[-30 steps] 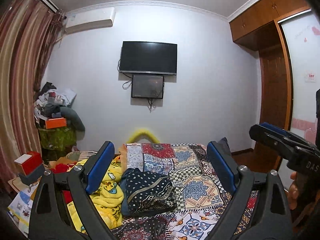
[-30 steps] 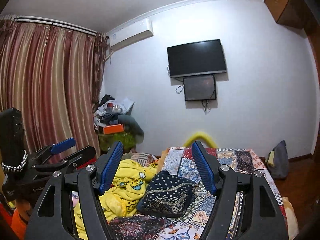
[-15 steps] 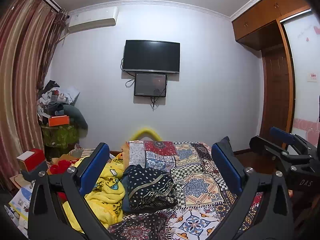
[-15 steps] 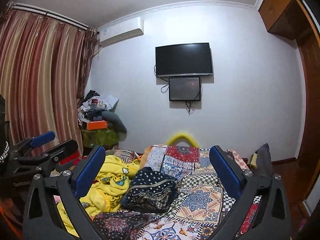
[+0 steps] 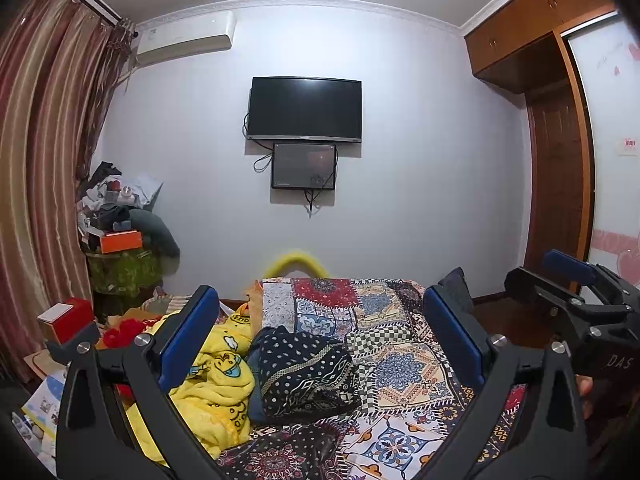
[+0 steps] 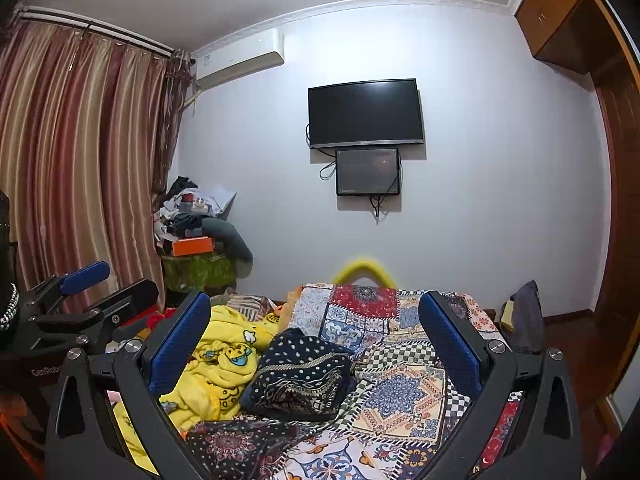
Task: Fold large clothes
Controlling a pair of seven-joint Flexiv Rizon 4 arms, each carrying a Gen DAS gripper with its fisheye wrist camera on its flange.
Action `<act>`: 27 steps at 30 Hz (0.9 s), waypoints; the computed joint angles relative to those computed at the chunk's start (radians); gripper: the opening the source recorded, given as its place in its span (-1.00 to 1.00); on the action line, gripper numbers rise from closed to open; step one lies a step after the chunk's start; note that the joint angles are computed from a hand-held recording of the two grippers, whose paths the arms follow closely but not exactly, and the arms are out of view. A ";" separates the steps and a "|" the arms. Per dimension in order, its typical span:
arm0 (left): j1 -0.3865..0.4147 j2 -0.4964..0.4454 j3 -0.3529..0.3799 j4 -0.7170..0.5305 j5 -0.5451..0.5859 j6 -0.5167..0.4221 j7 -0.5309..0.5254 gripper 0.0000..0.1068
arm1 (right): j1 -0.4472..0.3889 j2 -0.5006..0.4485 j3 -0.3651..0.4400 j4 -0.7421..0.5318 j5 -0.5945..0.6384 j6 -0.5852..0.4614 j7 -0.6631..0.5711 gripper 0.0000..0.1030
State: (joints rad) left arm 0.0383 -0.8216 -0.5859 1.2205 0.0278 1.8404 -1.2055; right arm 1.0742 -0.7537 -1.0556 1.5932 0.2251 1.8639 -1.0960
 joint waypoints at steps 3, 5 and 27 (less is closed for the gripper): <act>0.003 -0.004 -0.008 -0.003 0.004 -0.005 0.004 0.92 | 0.004 0.007 -0.001 0.008 0.000 0.001 -0.002 1.00; -0.002 -0.004 -0.003 -0.006 0.002 -0.005 0.008 0.92 | 0.007 0.012 -0.003 0.014 0.001 0.003 -0.004 1.00; 0.025 -0.031 -0.075 -0.024 -0.002 -0.039 0.074 0.92 | 0.014 0.033 -0.014 0.035 0.010 0.002 0.010 1.00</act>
State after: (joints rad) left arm 0.0631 -0.8529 -0.6614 1.1965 0.0263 1.8014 -1.1316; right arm 1.0877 -0.7207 -1.0699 1.6286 0.2353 1.8659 -1.0861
